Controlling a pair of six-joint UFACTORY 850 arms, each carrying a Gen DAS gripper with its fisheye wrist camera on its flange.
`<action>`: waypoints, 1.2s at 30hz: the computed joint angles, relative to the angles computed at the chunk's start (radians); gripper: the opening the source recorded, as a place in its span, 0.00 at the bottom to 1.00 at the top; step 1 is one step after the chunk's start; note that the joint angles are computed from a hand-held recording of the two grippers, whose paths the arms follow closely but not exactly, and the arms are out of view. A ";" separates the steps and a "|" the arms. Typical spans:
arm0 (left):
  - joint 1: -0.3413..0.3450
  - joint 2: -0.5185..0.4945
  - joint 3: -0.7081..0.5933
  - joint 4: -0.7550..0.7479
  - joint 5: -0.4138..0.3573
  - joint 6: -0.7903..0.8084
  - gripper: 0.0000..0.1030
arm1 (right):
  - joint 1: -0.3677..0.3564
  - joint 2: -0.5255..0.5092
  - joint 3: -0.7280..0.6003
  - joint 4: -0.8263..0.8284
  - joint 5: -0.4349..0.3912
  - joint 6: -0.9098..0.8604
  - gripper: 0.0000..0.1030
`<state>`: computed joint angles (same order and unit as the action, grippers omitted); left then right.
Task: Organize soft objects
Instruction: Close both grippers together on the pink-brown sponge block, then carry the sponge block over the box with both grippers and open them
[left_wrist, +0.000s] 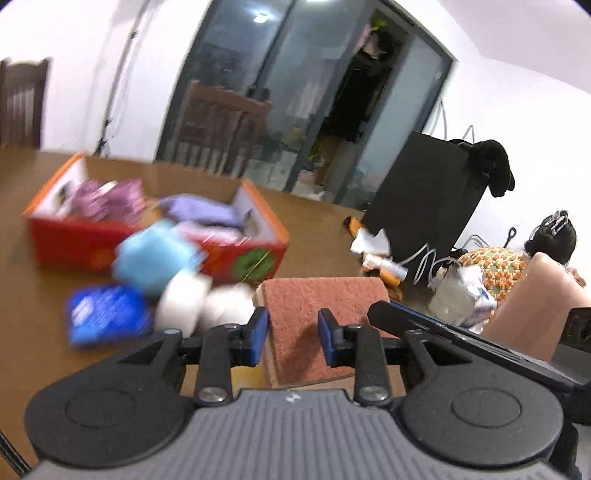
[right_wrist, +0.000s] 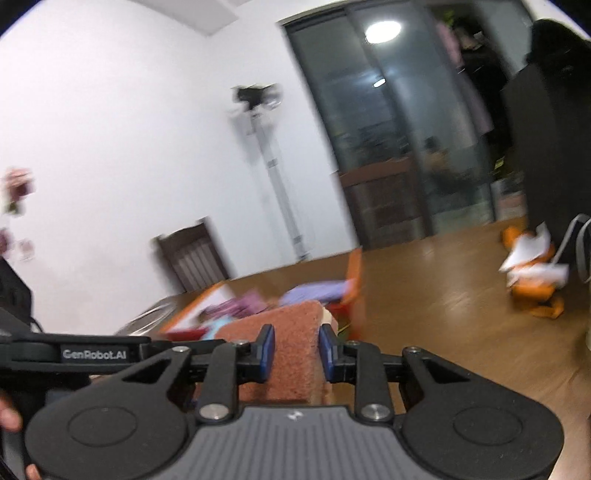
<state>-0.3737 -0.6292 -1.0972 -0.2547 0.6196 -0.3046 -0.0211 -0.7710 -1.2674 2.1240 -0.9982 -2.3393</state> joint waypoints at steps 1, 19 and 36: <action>-0.008 0.026 0.054 -0.039 0.012 0.008 0.29 | 0.004 0.019 0.035 -0.038 -0.001 0.012 0.25; -0.032 0.100 0.344 -0.123 0.124 -0.083 0.37 | 0.090 0.076 0.219 -0.181 0.090 0.084 0.26; 0.178 0.111 0.123 0.074 0.120 -0.058 0.31 | 0.153 0.012 -0.104 -0.225 0.084 0.283 0.24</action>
